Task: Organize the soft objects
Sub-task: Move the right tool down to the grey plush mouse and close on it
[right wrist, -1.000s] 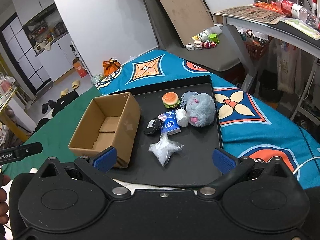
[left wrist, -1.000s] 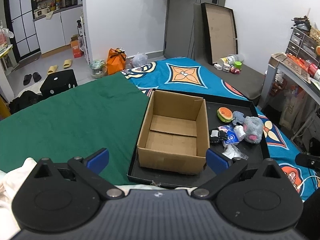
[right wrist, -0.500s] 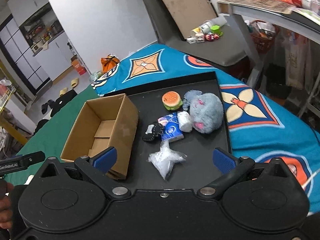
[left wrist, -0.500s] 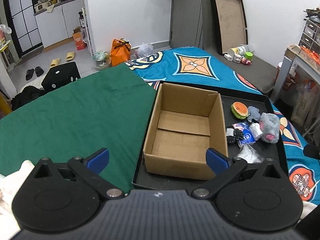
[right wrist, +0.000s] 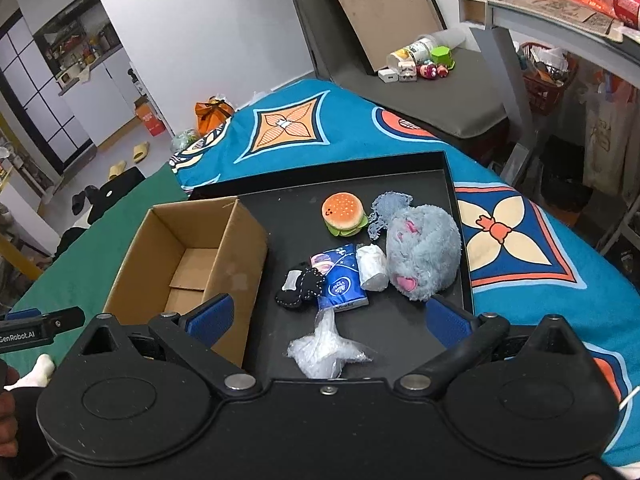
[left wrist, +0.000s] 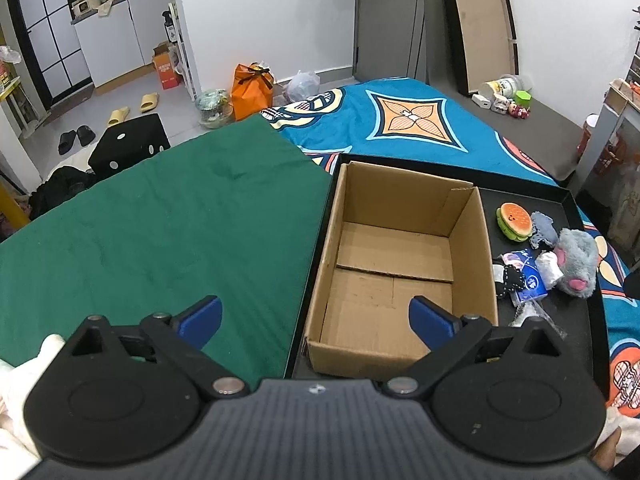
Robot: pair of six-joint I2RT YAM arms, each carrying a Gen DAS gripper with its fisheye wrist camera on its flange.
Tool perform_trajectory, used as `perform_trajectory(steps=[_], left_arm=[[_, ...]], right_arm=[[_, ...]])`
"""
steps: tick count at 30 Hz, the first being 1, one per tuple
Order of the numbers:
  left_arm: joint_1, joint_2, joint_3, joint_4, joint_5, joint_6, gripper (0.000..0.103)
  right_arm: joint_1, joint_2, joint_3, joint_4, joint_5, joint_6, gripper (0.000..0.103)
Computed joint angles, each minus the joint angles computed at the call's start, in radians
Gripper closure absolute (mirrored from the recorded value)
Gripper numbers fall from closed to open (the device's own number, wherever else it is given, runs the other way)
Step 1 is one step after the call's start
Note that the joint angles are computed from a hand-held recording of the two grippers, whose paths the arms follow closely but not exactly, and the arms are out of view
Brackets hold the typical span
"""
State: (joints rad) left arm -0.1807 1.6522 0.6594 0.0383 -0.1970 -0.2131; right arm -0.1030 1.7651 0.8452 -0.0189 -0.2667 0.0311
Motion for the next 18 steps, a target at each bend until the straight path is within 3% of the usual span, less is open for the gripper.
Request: perform_trajectory(steps=[10, 18], left_arm=[[0.008, 0.173, 0.115, 0.01, -0.028, 0.001, 0.004], [0.02, 0.293, 0.154, 0.092, -0.026, 0.013, 0.013]], right_arm=[[-0.005, 0.137, 0.143, -0.026, 0.039, 0.007, 0.0], [-0.032, 0.264, 0.163, 0.086, 0.101, 0.049, 0.0]])
